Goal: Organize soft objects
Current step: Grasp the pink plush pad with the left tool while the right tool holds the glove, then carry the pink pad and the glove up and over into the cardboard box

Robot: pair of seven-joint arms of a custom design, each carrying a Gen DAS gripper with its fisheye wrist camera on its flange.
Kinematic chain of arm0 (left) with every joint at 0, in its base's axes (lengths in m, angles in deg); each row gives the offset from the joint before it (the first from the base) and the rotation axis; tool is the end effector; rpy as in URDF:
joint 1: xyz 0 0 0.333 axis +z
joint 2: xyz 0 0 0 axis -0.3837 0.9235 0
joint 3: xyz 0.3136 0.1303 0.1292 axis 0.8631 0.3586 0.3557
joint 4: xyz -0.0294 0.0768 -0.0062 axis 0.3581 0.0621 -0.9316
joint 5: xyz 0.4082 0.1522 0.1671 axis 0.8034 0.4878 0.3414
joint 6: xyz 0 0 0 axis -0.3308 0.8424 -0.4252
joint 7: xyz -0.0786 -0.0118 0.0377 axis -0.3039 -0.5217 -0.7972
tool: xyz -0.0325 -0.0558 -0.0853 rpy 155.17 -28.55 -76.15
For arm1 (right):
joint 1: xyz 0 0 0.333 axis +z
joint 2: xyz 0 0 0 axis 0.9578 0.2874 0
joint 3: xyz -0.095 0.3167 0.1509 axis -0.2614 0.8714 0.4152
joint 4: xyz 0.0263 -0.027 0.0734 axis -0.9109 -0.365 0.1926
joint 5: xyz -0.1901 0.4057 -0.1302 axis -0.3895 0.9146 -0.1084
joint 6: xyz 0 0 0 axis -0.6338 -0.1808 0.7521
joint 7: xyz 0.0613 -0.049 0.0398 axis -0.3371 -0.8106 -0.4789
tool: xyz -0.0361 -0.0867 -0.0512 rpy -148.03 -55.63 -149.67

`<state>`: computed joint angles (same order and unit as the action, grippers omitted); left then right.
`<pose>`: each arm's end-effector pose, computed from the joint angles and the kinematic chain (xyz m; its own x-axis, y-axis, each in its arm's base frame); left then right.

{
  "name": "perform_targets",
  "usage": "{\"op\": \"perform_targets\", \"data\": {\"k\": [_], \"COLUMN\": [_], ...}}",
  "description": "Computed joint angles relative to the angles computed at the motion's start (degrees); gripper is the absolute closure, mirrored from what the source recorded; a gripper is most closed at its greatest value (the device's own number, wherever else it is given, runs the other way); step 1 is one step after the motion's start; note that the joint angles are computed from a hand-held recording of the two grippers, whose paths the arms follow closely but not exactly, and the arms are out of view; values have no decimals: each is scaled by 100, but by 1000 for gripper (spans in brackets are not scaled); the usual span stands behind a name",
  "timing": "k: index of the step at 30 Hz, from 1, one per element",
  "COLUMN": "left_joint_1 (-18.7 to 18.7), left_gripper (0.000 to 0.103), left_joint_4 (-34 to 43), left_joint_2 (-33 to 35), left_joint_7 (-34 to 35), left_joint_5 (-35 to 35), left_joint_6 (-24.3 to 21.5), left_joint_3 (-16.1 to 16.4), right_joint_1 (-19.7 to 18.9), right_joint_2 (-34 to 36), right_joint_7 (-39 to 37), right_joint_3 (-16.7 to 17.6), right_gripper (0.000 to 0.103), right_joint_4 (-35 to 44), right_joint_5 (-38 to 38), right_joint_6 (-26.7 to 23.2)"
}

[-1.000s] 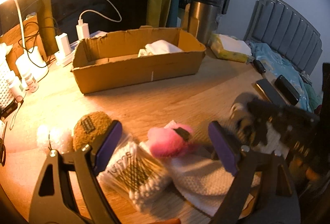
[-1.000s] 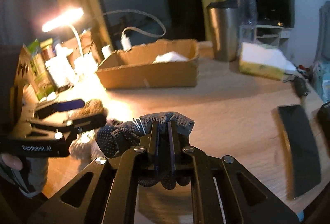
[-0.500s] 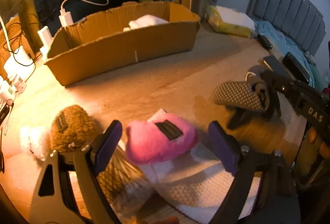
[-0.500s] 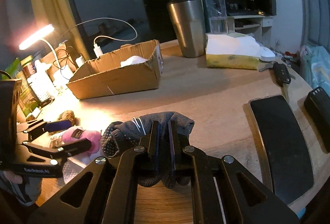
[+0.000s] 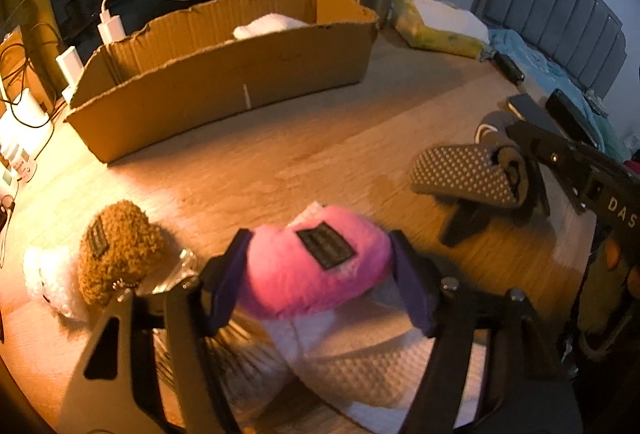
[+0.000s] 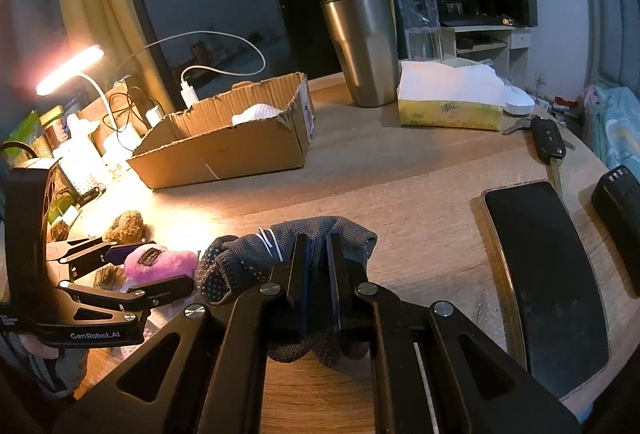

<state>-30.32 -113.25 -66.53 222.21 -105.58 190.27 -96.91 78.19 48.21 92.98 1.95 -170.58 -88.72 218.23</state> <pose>0.6183 -0.2001 0.4437 -0.6860 -0.7242 0.0704 -0.6232 0.5350 -0.5704 0.4886 0.2162 0.4829 -0.2261 -0.9559 -0.1876 -0.6169 0.2895 -0.7318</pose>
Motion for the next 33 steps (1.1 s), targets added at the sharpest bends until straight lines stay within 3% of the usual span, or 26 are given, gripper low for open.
{"op": "perform_targets", "data": {"k": [12,33], "left_joint_1": [52,429], "left_gripper": [34,34], "left_joint_4": [119,986], "left_joint_2": [-302,-109], "left_joint_7": [919,2310], "left_joint_5": [-1024,-2669], "left_joint_6": [-308,-511], "left_joint_3": [160,358], "right_joint_1": [33,718], "right_joint_2": [22,868], "right_joint_7": [273,91], "right_joint_3": [87,-261], "right_gripper": [94,94], "right_joint_4": [292,1700], "right_joint_5": [-355,-983], "right_joint_6": [-239,-903]}}
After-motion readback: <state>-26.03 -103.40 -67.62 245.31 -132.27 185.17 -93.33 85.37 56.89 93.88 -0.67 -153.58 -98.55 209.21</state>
